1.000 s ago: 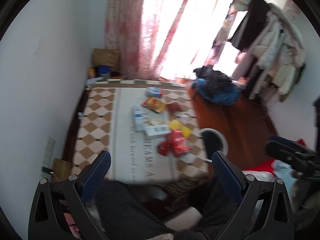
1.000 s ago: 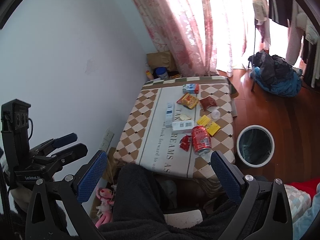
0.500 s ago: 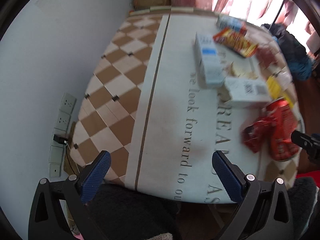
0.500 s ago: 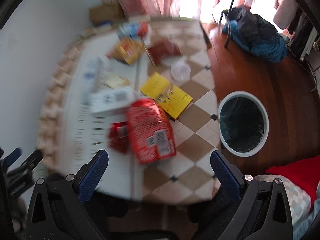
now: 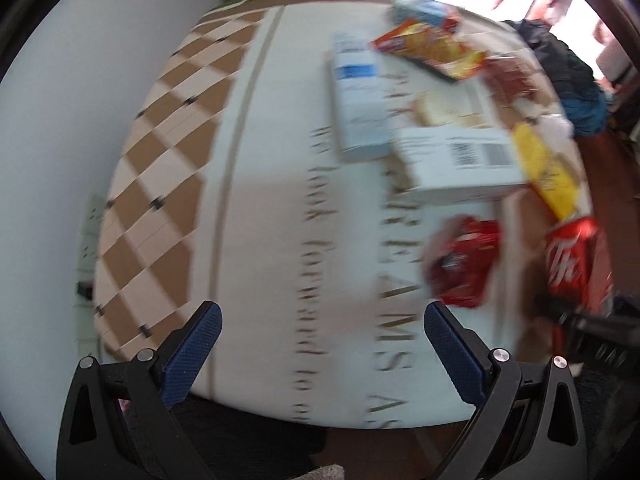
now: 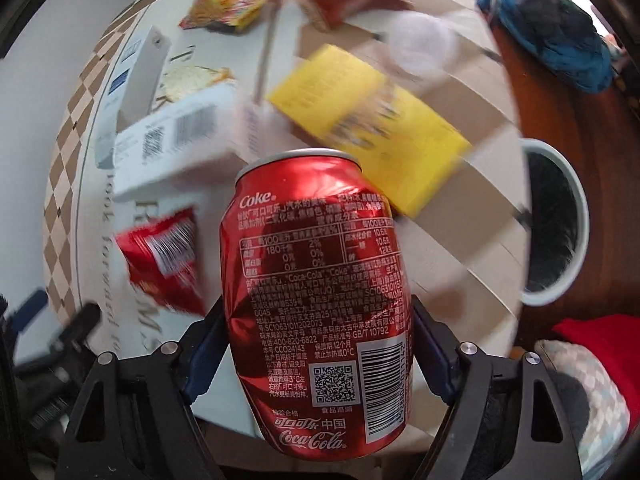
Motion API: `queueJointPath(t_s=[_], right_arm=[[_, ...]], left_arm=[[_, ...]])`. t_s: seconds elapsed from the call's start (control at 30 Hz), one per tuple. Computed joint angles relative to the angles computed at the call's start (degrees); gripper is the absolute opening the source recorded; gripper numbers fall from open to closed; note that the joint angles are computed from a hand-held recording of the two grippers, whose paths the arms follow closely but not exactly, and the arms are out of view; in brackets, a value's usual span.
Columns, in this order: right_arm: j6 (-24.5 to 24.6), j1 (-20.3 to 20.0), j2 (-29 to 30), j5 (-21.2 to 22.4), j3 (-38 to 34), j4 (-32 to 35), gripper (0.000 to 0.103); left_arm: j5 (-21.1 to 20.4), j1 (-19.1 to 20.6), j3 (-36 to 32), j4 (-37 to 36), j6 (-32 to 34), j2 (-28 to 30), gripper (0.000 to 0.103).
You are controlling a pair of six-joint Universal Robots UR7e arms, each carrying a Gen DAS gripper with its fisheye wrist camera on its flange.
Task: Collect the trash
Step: 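Grasp the red Coke can with the right tool while the left tool grasps the red snack bag, then carry the snack bag and can to the white bin and release both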
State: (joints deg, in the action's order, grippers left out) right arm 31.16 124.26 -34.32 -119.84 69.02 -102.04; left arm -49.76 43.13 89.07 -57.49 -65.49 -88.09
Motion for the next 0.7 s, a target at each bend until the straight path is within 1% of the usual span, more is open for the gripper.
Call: queueJointPath(t_s=[0.1,0.23,0.27,0.33,0.4,0.43,0.47,0.5,0.53,0.57,0.63,0.67,0.7], right_arm=[[2.55,-0.31,-4.68,-1.46,7.42,-3.79,0.084],[4.96,-0.66,-8.12,-3.24,14.15,-10.63,0.084],[4.88,-0.82,-8.87,-3.45,15.32,-11.53,0.084],[4.96,-1.01,-9.75,-4.38,16.55,-11.74,0.084],[4.92,-0.84,-10.76,-4.8,17.9,-11.95,0.084],[5.05,-0.7,-10.63,-4.75,17.94,-12.34,0.084],[5.0,-0.65,-10.76,-4.8,18.33,-12.8,0.084],[4.76,-0.66,-10.77,-4.97,18.49,-13.02,0.084],[4.62,-0.61,-11.0,-5.1,18.67,-13.09,0.084],[4.85,-0.27,-10.36,-5.13,18.4,-13.4,0.084],[5.0,0.18,-9.93,-5.12,17.12,-12.85,0.084],[5.43,0.6,-9.86,-5.13,15.97,-11.5,0.084],[5.4,0.76,-10.22,-5.04,16.33,-12.09,0.084]], left_arm=[[-2.73,0.72,1.33,-7.74,5.32,1.18,0.103],[-5.27,2.21,2.57,-14.02,9.68,2.97,0.102],[-5.88,2.7,3.23,-16.52,11.05,3.42,0.1],[-6.07,3.16,3.5,-18.46,11.85,4.48,0.094],[-5.61,3.78,3.78,-20.45,13.44,4.99,0.078],[-5.08,3.81,3.66,-20.25,13.39,5.56,0.06],[-4.76,4.08,3.65,-20.31,13.69,5.91,0.048],[-3.92,3.76,4.09,-20.85,13.24,6.43,0.043],[-3.28,3.52,4.71,-22.05,13.79,6.03,0.029],[-2.73,3.4,4.48,-22.15,13.97,6.46,0.026],[-0.9,2.57,4.54,-21.0,13.73,6.46,0.025],[-0.08,2.19,4.63,-20.46,13.6,6.3,0.024],[0.87,1.66,4.6,-19.41,13.0,6.12,0.024]])
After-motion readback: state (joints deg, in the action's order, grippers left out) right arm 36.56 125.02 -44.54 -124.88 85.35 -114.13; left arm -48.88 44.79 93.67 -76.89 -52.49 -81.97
